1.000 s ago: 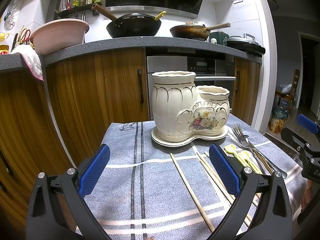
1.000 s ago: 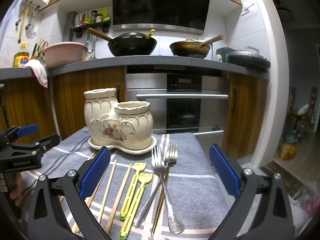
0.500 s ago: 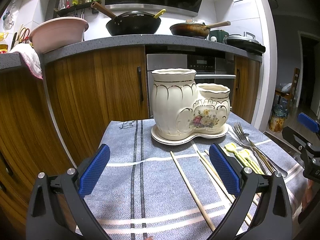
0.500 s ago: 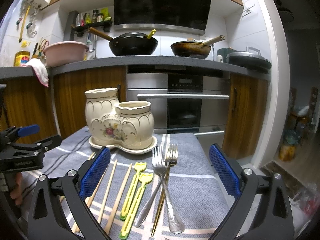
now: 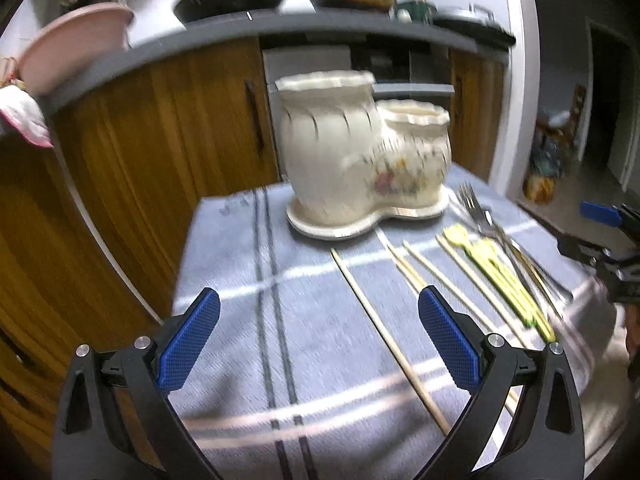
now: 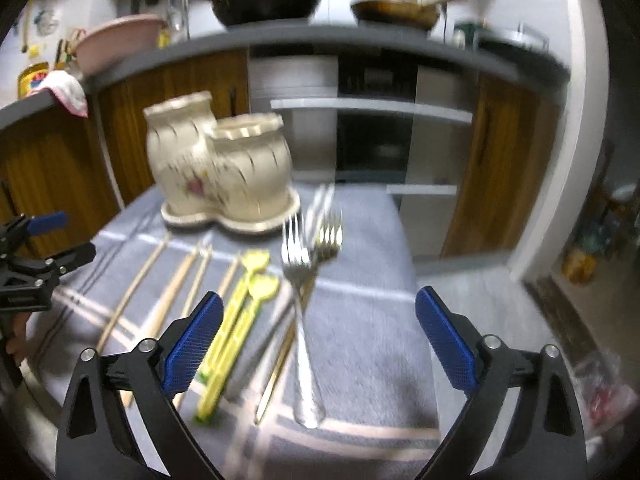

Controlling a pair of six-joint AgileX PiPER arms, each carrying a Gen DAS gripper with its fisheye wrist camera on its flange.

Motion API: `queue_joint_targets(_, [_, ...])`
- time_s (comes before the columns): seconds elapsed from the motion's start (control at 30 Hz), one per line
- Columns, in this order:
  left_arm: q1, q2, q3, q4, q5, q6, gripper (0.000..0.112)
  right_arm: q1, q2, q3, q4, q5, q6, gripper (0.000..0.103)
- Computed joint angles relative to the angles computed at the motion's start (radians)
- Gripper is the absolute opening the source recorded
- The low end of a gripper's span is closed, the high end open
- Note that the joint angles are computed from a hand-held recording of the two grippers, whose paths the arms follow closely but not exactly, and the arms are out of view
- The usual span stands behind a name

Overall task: Organize utensils
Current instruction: 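Grasp a wooden chopstick with the left tool while the right tool grasps a silver fork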

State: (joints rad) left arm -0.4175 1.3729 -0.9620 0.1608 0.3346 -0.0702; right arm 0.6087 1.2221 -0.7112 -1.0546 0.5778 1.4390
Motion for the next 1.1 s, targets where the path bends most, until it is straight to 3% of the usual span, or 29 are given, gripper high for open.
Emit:
queue_joint_targets(0.1, [-0.012, 0.03, -0.018, -0.018, 0.042, 0.024, 0.096, -0.054, 0.023, -0.014, 0.129, -0.073, -0.15, 0.066])
queue_joint_targets(0.27, [0.0, 0.091, -0.084, -0.179, 0.136, 0.159, 0.074, -0.093, 0.113, -0.082, 0.32, -0.133, -0.366, 0.04])
queue_joint_targets(0.37, [-0.015, 0.114, -0.105, -0.145, 0.162, 0.131, 0.062, -0.088, 0.163, -0.119, 0.305, -0.113, -0.371, 0.027])
queue_joint_targets(0.43, [-0.013, 0.137, -0.127, -0.158, 0.192, 0.146, 0.053, -0.099, 0.189, -0.137, 0.322, -0.115, -0.396, 0.024])
queue_joint_targets(0.57, [-0.026, 0.177, -0.162, -0.143, 0.229, 0.142, 0.045, -0.103, 0.222, -0.164, 0.308, -0.102, -0.404, 0.018])
queue_joint_targets(0.8, [-0.023, 0.228, -0.229, -0.133, 0.272, 0.153, 0.045, -0.103, 0.252, -0.196, 0.297, -0.062, -0.429, 0.014])
queue_joint_targets(0.9, [0.007, 0.258, -0.276, -0.213, 0.313, 0.219, 0.043, -0.088, 0.258, -0.203, 0.263, -0.042, -0.417, 0.008])
queue_joint_targets(1.03, [0.03, 0.276, -0.298, -0.241, 0.323, 0.278, 0.012, -0.09, 0.242, -0.186, 0.266, -0.063, -0.423, 0.006])
queue_joint_targets(1.1, [0.047, 0.287, -0.311, -0.268, 0.331, 0.322, 0.008, -0.092, 0.228, -0.174, 0.257, -0.077, -0.408, 0.006])
